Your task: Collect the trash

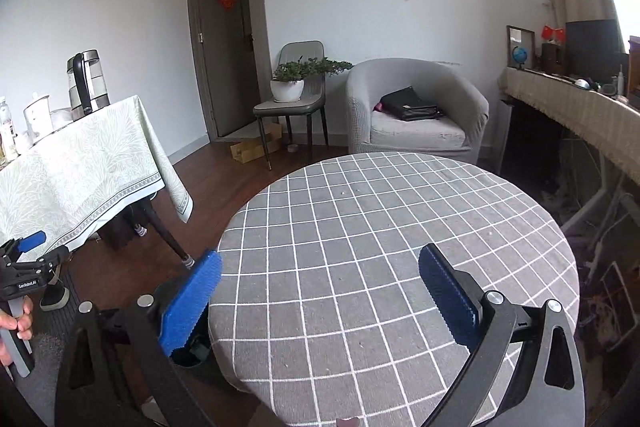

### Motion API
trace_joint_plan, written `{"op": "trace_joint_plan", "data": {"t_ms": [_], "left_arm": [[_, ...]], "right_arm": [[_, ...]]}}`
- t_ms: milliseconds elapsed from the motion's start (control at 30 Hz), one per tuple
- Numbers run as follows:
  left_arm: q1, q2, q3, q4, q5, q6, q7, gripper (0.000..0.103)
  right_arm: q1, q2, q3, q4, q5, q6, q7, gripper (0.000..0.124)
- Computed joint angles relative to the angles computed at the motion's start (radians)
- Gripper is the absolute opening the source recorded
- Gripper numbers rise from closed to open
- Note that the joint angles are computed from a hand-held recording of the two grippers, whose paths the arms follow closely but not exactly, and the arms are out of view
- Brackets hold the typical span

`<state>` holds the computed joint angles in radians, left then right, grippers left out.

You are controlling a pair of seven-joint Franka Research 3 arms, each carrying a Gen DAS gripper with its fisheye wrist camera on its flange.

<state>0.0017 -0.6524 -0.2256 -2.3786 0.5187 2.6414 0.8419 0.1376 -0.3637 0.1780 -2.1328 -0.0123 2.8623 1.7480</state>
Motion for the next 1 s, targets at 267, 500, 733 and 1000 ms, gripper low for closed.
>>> {"op": "trace_joint_plan", "data": {"t_ms": [267, 500, 733, 1000], "left_arm": [[0.007, -0.058, -0.017, -0.037, 0.023, 0.002, -0.044, 0.1], [-0.001, -0.068, -0.018, -0.046, 0.027, 0.004, -0.033, 0.1], [-0.01, -0.064, -0.019, -0.046, 0.025, -0.005, -0.018, 0.1], [-0.017, -0.059, -0.008, -0.048, 0.005, -0.003, -0.015, 0.1]], "right_arm": [[-0.021, -0.1, 0.022, -0.105, -0.008, 0.01, 0.017, 0.1], [0.056, -0.105, -0.015, -0.129, 0.042, 0.047, -0.098, 0.1], [0.039, -0.099, 0.013, -0.124, 0.055, 0.046, -0.12, 0.1], [0.035, -0.096, 0.022, -0.122, 0.06, 0.04, -0.126, 0.1]]}}
